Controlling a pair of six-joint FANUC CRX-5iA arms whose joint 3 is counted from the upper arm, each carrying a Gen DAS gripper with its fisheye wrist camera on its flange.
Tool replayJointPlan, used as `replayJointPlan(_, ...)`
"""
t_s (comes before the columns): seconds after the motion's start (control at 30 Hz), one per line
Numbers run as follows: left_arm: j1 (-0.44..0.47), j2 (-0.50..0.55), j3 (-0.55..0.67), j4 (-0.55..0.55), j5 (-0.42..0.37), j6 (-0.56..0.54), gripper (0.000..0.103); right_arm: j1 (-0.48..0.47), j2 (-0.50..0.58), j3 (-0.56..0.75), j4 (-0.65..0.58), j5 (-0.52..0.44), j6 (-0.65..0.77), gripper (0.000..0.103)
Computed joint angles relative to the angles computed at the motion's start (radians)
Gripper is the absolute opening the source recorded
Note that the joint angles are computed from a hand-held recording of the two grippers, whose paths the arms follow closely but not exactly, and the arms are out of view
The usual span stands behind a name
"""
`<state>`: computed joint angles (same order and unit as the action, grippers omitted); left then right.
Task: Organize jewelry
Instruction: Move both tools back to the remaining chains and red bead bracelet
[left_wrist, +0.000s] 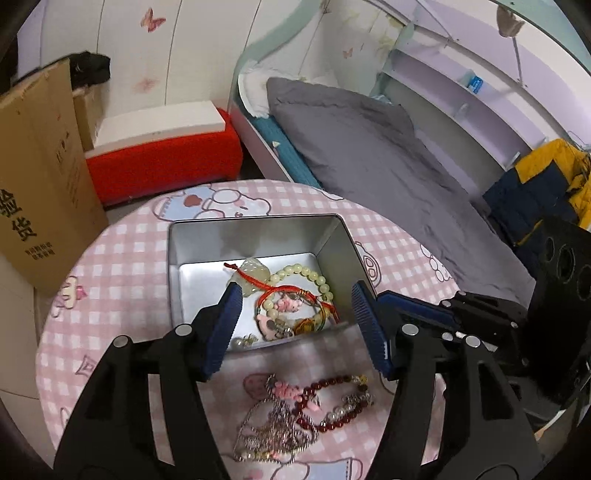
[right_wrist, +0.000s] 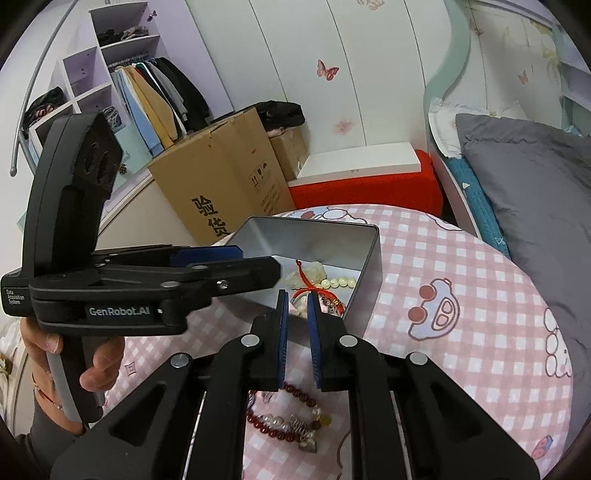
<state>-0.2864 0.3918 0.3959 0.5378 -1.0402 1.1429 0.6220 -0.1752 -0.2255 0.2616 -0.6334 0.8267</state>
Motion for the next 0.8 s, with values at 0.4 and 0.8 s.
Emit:
replayJointPlan(0.4,-0.008,-0.250,-0.291,-0.161,0.214,-0.002,0.061,0.117,-0.106,-0.146,0.237,-0.037,-0.201,0.014)
replayJointPlan(0.8,-0.053,-0.337,-0.462,-0.257,0.275,0.079,0.053,0.196,-0.164,-0.262,0.259,-0.088,-0.308,0.021)
